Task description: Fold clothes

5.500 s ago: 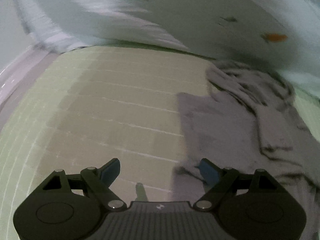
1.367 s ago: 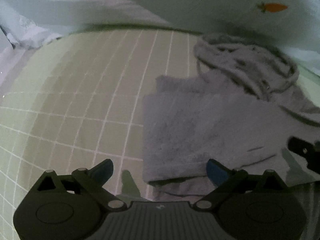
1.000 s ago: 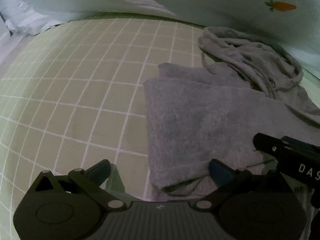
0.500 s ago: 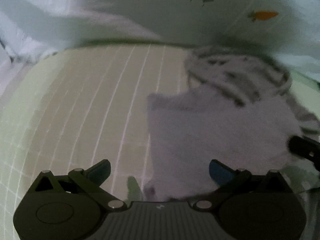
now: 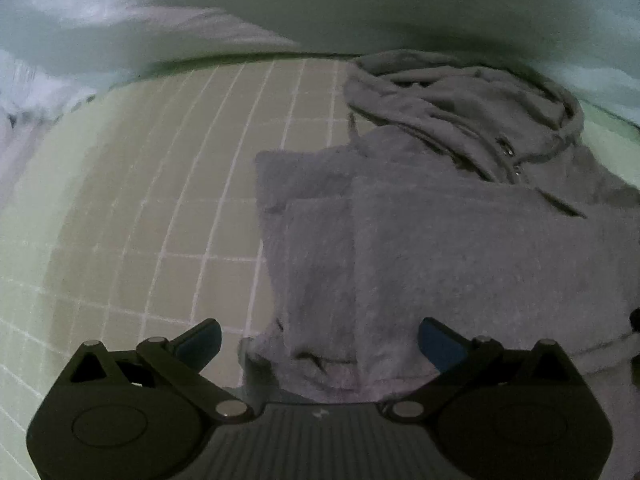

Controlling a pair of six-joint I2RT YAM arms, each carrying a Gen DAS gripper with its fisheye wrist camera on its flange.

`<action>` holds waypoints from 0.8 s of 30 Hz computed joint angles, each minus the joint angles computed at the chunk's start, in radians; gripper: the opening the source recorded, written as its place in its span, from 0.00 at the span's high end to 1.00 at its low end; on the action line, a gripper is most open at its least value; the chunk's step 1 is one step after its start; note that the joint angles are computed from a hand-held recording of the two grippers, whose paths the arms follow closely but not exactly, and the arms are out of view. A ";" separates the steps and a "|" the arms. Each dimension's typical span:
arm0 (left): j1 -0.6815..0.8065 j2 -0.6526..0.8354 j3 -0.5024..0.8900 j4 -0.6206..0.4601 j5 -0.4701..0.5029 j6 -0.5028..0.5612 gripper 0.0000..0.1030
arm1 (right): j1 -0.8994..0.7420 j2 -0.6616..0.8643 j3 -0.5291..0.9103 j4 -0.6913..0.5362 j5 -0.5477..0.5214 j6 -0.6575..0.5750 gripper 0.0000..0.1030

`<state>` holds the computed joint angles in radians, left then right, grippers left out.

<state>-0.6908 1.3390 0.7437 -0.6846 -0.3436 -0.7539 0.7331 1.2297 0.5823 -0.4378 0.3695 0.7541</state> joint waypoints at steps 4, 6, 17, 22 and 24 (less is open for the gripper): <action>0.029 0.000 -0.004 0.012 0.041 0.028 0.00 | -0.011 0.017 0.005 0.015 -0.007 -0.019 0.85; 0.053 0.003 0.002 0.012 0.069 0.049 0.00 | -0.003 0.011 0.003 0.006 0.000 -0.025 0.84; 0.227 -0.008 0.101 0.054 0.093 0.172 0.00 | -0.079 -0.043 0.082 -0.015 0.064 -0.119 0.04; 0.325 0.159 0.240 0.111 0.084 0.279 0.00 | -0.197 0.128 0.199 0.102 0.051 -0.263 0.04; 0.361 0.227 0.296 0.153 0.105 0.295 0.00 | -0.254 0.217 0.255 0.157 0.027 -0.324 0.04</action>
<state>-0.3303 1.5657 1.0393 -0.5316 -0.2383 -0.4589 0.4796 1.4463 0.8372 -0.2807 0.3961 0.4304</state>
